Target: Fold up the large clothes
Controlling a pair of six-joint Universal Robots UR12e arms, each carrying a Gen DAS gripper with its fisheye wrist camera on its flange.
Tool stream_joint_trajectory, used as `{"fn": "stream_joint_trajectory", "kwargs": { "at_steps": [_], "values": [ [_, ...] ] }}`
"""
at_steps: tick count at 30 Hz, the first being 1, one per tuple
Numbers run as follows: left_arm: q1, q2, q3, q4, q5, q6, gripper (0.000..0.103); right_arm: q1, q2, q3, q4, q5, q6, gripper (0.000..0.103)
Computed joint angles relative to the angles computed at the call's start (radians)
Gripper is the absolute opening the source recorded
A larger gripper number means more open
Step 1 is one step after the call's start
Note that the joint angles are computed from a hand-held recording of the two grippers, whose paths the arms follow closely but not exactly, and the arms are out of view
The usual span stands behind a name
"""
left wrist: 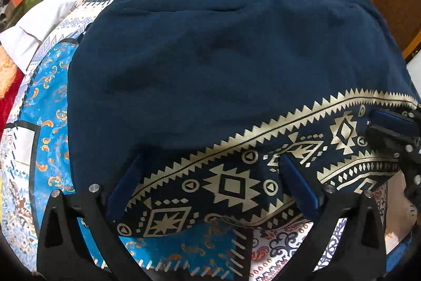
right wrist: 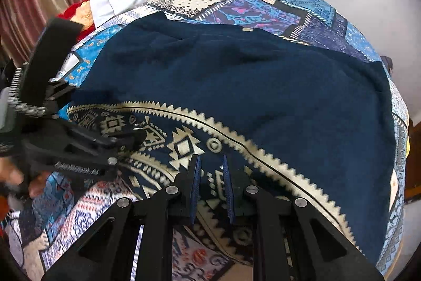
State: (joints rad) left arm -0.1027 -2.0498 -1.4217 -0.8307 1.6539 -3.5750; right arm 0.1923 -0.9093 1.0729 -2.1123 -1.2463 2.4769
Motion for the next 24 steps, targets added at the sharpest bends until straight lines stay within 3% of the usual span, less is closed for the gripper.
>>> {"fn": "stream_joint_trajectory", "kwargs": {
  "at_steps": [3,5,8,10,12,14,15,17,18,20,22,24],
  "values": [
    [0.002,0.012,-0.018,0.01,0.027,-0.026,0.103,-0.014,-0.013,0.02,-0.031,0.006,-0.006,0.012],
    [-0.007,0.016,-0.018,-0.03,0.131,-0.032,0.103,-0.027,-0.02,0.024,-0.028,0.02,-0.002,0.012],
    [-0.006,0.028,-0.034,-0.089,0.23,-0.041,0.103,-0.042,-0.035,0.048,-0.081,0.004,0.018,0.012],
    [0.009,0.044,-0.06,-0.101,0.219,-0.063,0.103,-0.054,-0.041,0.054,-0.088,0.006,0.029,0.012],
    [0.016,0.066,-0.101,-0.04,0.204,-0.039,0.103,-0.063,-0.041,0.052,-0.082,0.005,0.047,0.012],
    [0.002,0.066,-0.098,-0.059,0.253,-0.024,0.103,-0.065,-0.045,0.069,-0.132,-0.047,0.069,0.013],
    [-0.004,0.063,-0.095,-0.068,0.273,-0.015,0.103,-0.058,-0.047,0.092,-0.21,-0.124,0.076,0.013],
    [-0.016,0.054,-0.088,-0.084,0.31,-0.004,0.103,-0.048,-0.039,0.116,-0.314,-0.266,0.069,0.03],
    [-0.02,0.052,-0.085,-0.09,0.322,-0.004,0.103,-0.049,-0.031,0.112,-0.311,-0.298,0.066,0.037],
    [-0.026,0.053,-0.083,-0.094,0.326,-0.022,0.103,-0.06,-0.022,0.113,-0.33,-0.322,0.087,0.092],
    [-0.027,0.062,-0.091,-0.086,0.322,-0.044,0.103,-0.077,-0.015,0.103,-0.338,-0.335,0.129,0.1],
    [-0.031,0.07,-0.095,-0.091,0.334,-0.063,0.103,-0.105,-0.005,0.054,-0.21,-0.268,0.193,0.1]
  ]
}}
